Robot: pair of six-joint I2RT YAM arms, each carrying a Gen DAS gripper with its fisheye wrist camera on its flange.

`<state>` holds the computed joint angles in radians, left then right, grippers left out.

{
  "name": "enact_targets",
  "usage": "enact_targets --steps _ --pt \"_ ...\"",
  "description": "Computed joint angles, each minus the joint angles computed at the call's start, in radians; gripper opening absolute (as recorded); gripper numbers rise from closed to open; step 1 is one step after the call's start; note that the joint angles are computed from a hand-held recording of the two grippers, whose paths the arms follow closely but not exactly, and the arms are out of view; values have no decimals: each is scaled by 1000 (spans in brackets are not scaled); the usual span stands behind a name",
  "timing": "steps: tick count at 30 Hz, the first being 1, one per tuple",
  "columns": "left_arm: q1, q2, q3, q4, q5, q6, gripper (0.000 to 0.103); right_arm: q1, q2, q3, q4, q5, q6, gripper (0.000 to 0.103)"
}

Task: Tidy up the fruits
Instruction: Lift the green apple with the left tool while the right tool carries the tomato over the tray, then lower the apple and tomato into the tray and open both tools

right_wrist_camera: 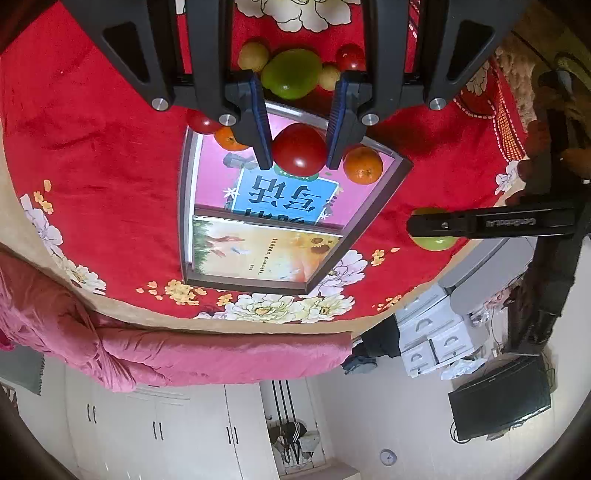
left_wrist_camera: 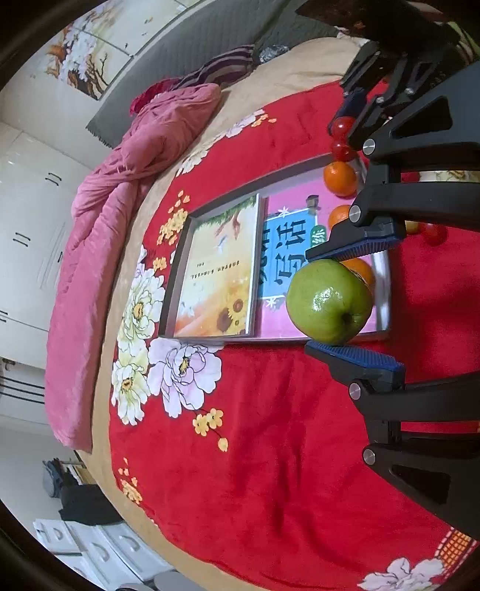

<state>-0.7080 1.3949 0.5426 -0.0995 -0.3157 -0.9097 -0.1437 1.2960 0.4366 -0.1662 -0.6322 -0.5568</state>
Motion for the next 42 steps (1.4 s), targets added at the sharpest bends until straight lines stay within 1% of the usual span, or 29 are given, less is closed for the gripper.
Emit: enact_targets --steps 6,17,30,33,36,42 --pt "39 99 27 77 33 26 44 31 19 -13 38 26 14 29" --pt "74 293 137 138 101 75 44 55 81 -21 98 66 16 29" --pt "54 451 277 125 165 124 44 98 169 -24 186 126 28 29" --pt "55 481 299 123 191 127 44 98 188 -22 193 126 28 29" --pt "54 512 329 98 195 136 44 99 204 -23 206 125 26 29" --pt "60 558 357 89 225 135 44 103 225 -20 221 134 32 29"
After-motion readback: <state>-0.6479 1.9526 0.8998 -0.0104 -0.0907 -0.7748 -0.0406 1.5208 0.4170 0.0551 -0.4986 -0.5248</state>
